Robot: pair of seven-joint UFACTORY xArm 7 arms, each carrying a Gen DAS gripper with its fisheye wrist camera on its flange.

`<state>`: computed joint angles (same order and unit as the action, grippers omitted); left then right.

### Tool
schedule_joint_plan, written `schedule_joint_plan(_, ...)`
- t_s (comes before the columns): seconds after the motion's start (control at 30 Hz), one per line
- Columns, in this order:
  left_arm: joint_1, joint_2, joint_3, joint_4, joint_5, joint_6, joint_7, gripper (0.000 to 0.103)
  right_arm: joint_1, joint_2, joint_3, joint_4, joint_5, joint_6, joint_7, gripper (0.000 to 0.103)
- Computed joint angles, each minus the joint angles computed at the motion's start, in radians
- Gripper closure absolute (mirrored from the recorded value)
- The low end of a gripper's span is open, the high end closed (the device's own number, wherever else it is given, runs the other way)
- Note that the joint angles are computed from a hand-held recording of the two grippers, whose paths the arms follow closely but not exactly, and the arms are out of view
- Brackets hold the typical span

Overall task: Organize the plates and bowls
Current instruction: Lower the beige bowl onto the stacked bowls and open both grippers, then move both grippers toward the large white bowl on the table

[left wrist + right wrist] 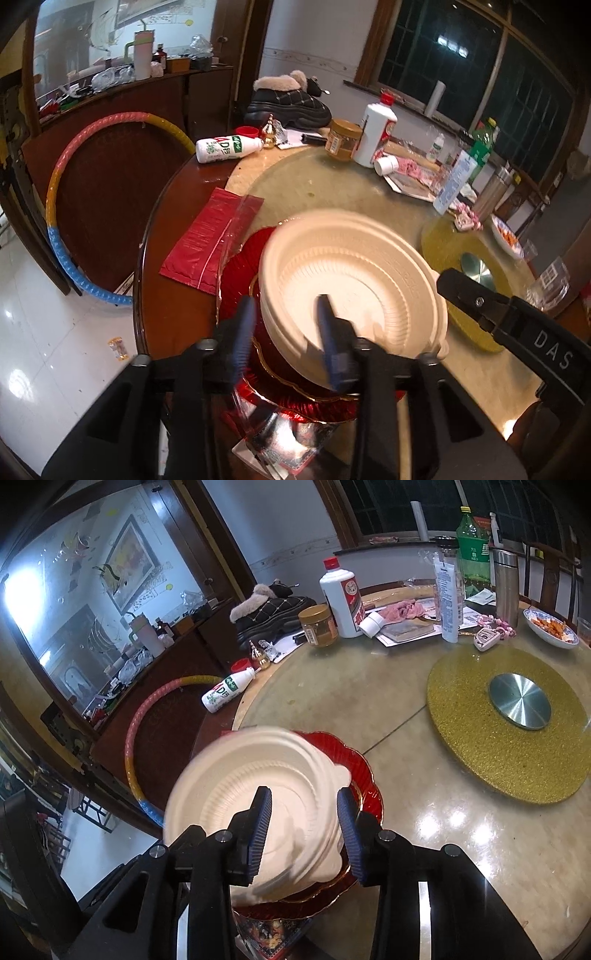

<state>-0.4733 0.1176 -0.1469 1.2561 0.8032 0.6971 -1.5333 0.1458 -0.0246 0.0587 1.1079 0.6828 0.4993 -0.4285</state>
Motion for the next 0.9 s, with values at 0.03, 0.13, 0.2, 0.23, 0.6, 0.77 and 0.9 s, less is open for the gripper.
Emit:
schedule_joint_plan(0.03, -0.002, -0.008, 0.003, -0.007, 0.020, -0.007, -0.025, 0.052, -0.001, 0.000, -0.001, 0.002, 0.008, 0.001, -0.006, 0.064)
schedule_joint_plan(0.13, -0.010, -0.040, 0.000, -0.027, 0.115, 0.011, -0.146, 0.036, -0.005, -0.004, -0.009, 0.003, 0.071, 0.008, -0.049, 0.058)
schedule_joint_plan(0.2, -0.011, -0.068, -0.012, -0.041, 0.187, 0.037, -0.239, 0.032, -0.012, -0.013, -0.020, 0.003, 0.154, 0.031, -0.106, 0.045)
schedule_joint_plan(0.23, -0.011, -0.083, -0.021, -0.049, 0.227, 0.051, -0.288, 0.030, -0.016, -0.019, -0.026, 0.002, 0.200, 0.045, -0.138, 0.041)
schedule_joint_plan(0.6, -0.056, 0.039, -0.065, 0.118, 0.367, 0.051, -0.281, 0.017, -0.171, 0.030, -0.108, 0.038, 0.303, 0.339, -0.085, 0.015)
schedule_joint_plan(0.77, -0.100, 0.182, -0.049, 0.264, 0.226, -0.025, -0.084, 0.017, -0.250, 0.064, -0.132, 0.057, 0.208, 0.465, -0.064, 0.009)
schedule_joint_plan(0.9, -0.125, 0.273, -0.053, 0.367, 0.105, -0.081, 0.059, 0.017, -0.336, 0.099, -0.157, 0.084, 0.182, 0.592, -0.077, 0.008)
